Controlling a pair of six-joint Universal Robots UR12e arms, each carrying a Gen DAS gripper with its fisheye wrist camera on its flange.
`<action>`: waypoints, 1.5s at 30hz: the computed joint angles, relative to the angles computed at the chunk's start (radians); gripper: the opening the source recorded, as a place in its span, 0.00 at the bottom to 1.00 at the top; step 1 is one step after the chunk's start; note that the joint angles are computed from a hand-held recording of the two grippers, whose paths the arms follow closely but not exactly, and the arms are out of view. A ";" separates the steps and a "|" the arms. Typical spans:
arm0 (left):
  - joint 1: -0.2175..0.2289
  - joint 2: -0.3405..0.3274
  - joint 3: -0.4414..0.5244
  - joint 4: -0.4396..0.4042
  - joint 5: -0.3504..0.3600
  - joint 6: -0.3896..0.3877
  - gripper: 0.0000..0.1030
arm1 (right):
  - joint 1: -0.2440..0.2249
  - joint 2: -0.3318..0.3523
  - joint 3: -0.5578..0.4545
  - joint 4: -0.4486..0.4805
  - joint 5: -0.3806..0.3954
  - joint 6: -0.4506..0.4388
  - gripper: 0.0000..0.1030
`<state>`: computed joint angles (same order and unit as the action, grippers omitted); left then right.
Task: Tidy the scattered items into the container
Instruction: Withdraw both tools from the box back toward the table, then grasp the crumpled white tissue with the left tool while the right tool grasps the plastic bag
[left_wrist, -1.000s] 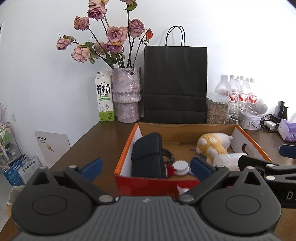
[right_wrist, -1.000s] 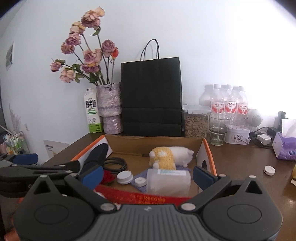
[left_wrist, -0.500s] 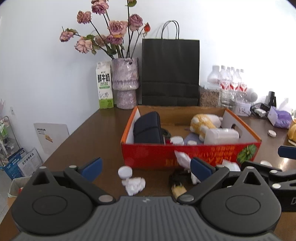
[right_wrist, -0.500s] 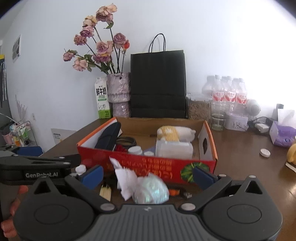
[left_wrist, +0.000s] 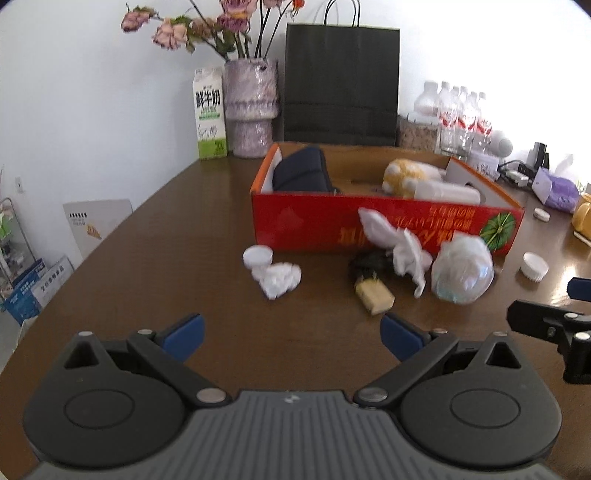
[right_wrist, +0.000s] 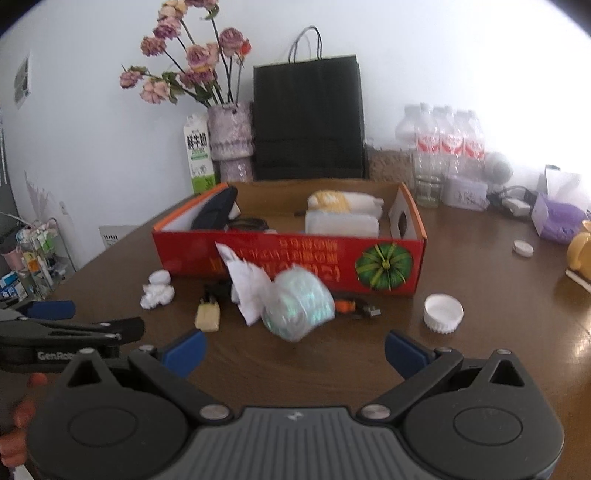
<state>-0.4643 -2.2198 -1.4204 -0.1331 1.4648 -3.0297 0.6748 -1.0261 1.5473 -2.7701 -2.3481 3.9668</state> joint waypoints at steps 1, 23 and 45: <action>0.001 0.000 0.000 -0.007 0.001 -0.002 1.00 | 0.000 -0.001 0.003 0.010 0.004 0.010 1.00; 0.009 -0.043 0.081 -0.058 -0.010 0.008 1.00 | -0.029 0.017 -0.024 0.073 0.047 0.012 1.00; 0.005 -0.146 0.256 -0.223 0.047 0.002 1.00 | -0.088 0.080 -0.104 0.075 0.110 -0.084 0.94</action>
